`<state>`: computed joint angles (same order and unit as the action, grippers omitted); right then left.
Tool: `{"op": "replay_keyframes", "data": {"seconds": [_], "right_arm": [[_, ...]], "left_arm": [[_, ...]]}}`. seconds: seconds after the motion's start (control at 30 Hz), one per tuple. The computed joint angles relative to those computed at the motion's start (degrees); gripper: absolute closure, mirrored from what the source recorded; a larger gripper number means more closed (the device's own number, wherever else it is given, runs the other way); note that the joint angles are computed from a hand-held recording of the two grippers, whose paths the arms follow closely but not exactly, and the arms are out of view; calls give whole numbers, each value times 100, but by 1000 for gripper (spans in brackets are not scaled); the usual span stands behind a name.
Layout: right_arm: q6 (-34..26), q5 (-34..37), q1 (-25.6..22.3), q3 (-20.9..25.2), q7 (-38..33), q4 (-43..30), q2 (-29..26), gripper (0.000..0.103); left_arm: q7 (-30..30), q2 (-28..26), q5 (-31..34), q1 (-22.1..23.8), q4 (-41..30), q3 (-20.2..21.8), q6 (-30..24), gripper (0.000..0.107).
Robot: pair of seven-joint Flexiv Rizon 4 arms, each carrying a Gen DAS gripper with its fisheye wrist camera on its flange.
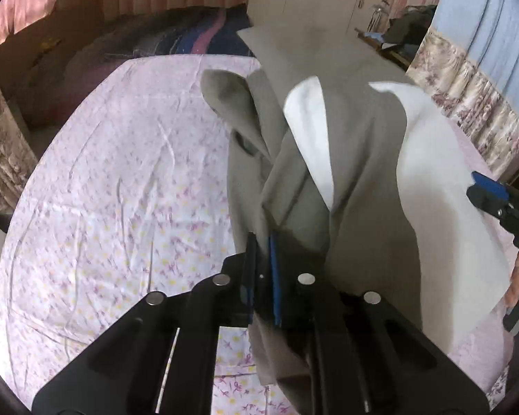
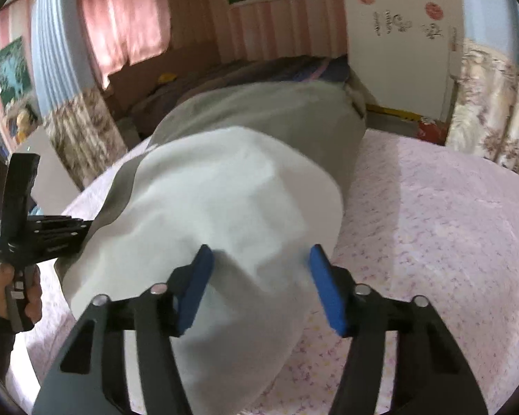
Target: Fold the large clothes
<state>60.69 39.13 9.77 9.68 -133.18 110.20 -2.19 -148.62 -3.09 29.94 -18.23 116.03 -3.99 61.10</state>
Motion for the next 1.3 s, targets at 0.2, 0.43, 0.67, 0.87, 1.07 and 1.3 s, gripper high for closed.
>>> {"op": "replay_keyframes", "data": {"seconds": [0.2,0.43,0.67,0.87,1.07,1.3], "right_arm": [[102,-270,-6,30,119,-14,-153,46],[-319,52,-250,-158,172,-149,72,25],[-310,271,-284,-242,66,-46,170,22],[-294,432,-306,-299,1,114,275,22],[282,271,-233,-262,311,240,271,22],[1346,-545,4,-131,655,752,327,21]], "left_arm": [[-142,138,384,-55,-346,-122,-544,89],[-695,475,916,-132,-510,-257,-982,7],[-326,454,515,-26,-464,-410,-416,7],[-803,589,627,-38,-186,-368,220,7],[-652,598,1377,-91,-727,-854,-528,7],[102,-120,633,-152,-547,-328,-117,7]]}}
